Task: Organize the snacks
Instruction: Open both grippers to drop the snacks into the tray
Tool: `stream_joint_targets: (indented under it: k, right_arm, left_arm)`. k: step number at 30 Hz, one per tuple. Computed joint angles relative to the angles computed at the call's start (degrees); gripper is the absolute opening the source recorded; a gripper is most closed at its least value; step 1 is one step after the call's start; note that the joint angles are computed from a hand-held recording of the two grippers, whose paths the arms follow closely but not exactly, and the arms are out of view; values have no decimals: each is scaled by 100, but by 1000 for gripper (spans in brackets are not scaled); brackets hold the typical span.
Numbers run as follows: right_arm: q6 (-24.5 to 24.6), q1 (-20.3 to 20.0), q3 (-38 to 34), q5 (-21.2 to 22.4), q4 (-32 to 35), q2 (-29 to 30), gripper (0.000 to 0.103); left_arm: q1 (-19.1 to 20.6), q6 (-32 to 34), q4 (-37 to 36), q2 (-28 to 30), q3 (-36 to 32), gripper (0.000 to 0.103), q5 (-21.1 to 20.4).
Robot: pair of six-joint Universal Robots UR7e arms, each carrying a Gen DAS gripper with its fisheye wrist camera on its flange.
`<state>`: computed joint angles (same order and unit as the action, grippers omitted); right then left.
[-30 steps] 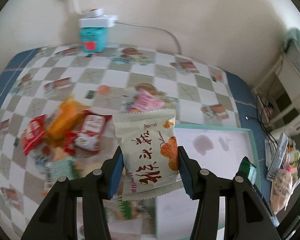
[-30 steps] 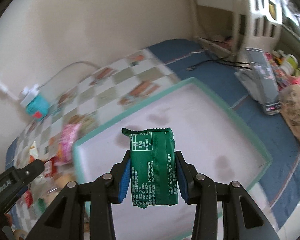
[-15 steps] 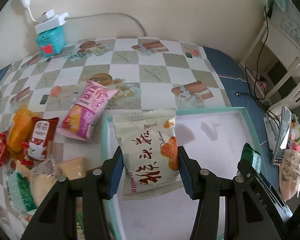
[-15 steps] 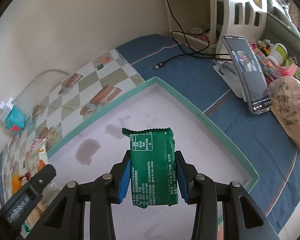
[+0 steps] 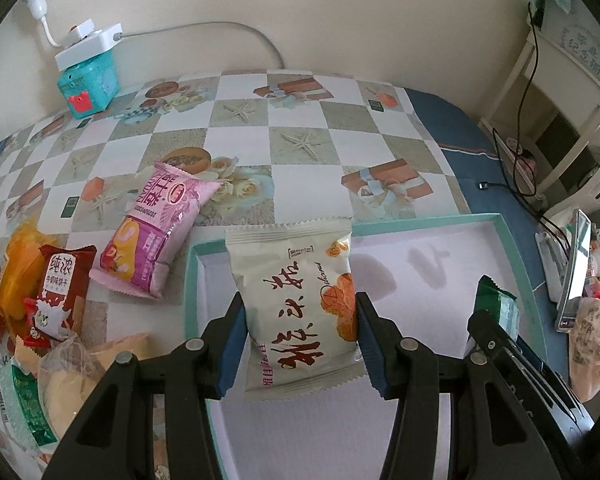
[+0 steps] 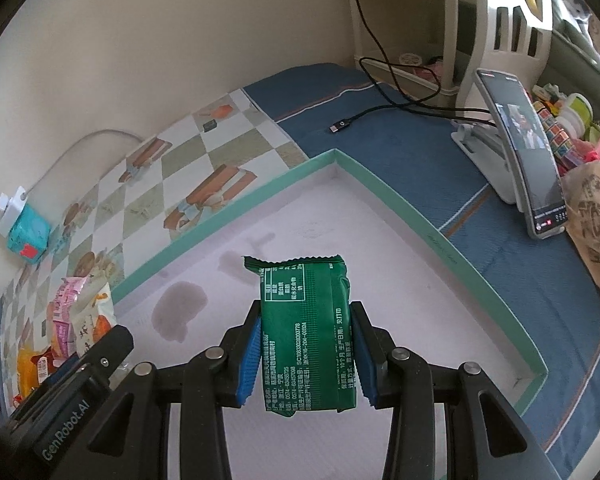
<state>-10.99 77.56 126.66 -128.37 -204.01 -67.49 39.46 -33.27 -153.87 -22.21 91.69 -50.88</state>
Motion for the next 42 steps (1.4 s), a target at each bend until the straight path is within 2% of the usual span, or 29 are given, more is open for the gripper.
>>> stream_joint_targets:
  k: [10, 12, 13, 15, 18, 19, 20, 24, 25, 33, 42]
  right_arm:
    - [26, -10, -55, -35, 213, 2, 44]
    - [4, 10, -53, -55, 201, -9, 45]
    - [-12, 24, -47, -66, 205, -23, 47]
    - [-55, 50, -42, -84, 239, -45, 59]
    - [-83, 81, -28, -121, 248, -73, 61]
    - [-84, 92, -18, -134, 252, -85, 63]
    - [-58, 99, -10, -140, 284, -102, 67]
    - [34, 122, 27, -176, 416, -176, 77]
    - [59, 123, 33, -175, 443, -187, 79]
    - [-140, 256, 101, -298, 404, -149, 103]
    - [-526, 547, 241, -375, -1, -89, 103]
  left_arm:
    - [11, -58, 88, -33, -8, 56, -10]
    - [-4, -82, 125, -71, 8, 60, 8]
    - [-7, -83, 119, -94, 22, 65, -1]
    - [-16, -110, 120, -154, 55, 69, -27]
    - [-41, -170, 159, -234, 100, 72, 17]
    - [-50, -197, 196, -260, 113, 78, 53]
    - [-61, -251, 249, -292, 131, 82, 117]
    - [-86, -442, 448, -393, 199, 85, 353]
    - [-79, -483, 497, -422, 216, 91, 369]
    - [-83, -680, 581, -669, 432, 93, 418]
    - [-129, -1005, 377, -1050, 889, 98, 583]
